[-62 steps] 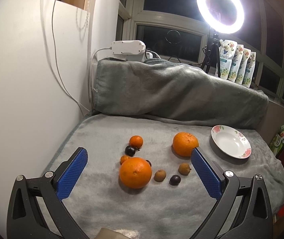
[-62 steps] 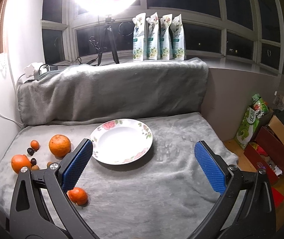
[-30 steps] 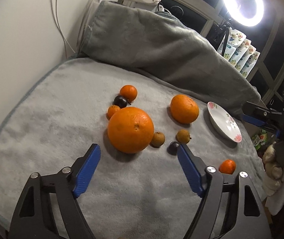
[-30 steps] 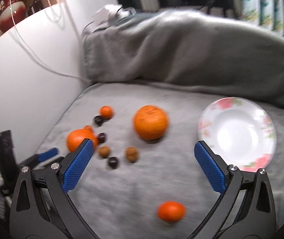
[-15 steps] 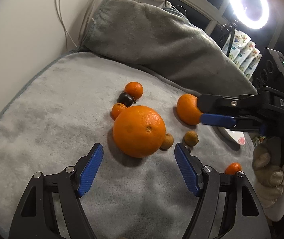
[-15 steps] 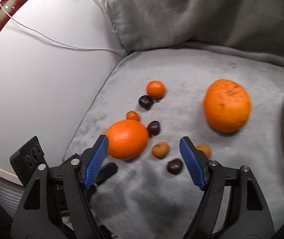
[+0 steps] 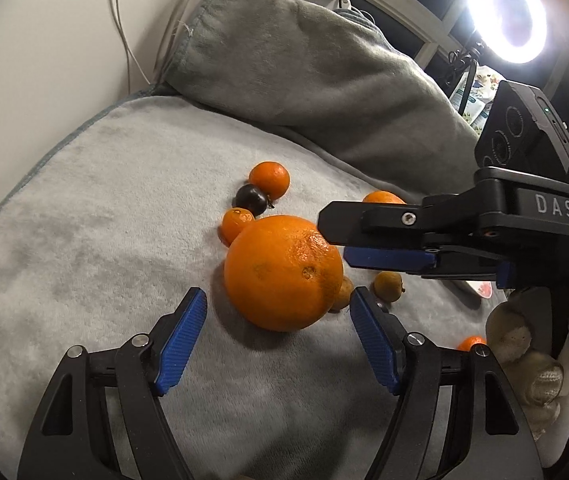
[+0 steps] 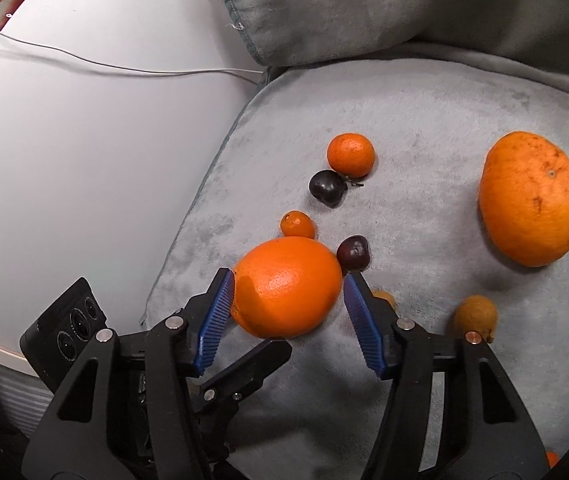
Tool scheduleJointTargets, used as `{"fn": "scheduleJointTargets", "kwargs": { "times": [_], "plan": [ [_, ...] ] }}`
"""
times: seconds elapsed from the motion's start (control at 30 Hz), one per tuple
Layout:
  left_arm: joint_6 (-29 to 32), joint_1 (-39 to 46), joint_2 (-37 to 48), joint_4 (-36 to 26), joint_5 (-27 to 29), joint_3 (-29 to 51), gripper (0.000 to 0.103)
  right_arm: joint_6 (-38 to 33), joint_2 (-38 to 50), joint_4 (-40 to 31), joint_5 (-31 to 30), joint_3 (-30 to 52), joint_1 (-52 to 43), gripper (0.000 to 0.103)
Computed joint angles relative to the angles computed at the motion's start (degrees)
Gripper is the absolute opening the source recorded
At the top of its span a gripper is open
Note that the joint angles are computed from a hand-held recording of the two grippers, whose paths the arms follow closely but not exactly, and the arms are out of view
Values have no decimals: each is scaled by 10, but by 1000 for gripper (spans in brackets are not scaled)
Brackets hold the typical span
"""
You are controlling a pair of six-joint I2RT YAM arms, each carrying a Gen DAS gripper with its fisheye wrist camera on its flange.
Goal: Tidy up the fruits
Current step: 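Move the right tool to the large orange and close around it, then lift the large orange with the right tool and release it onto the plate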
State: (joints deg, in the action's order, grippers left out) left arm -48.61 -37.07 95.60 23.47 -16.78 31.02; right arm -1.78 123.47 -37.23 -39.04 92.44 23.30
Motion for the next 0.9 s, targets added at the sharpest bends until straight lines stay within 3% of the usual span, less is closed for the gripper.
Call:
{"fn": "scheduleJointTargets", "kwargs": {
  "times": [0.1,0.2,0.3,0.9],
  "plan": [
    [-1,13,6,19,27,-5,73,8,16,0,-1,11,5,61],
    [-3,25,15,35,49,-8,61,5,21,-9,-12,15,2,59],
    [-4,31,17,44,59,-11,60,7,31,-7,-24,19,2,57],
    [15,-18,-16,-29,2,32,59,-12,-35,27,-47,-61,-21,57]
  ]
}}
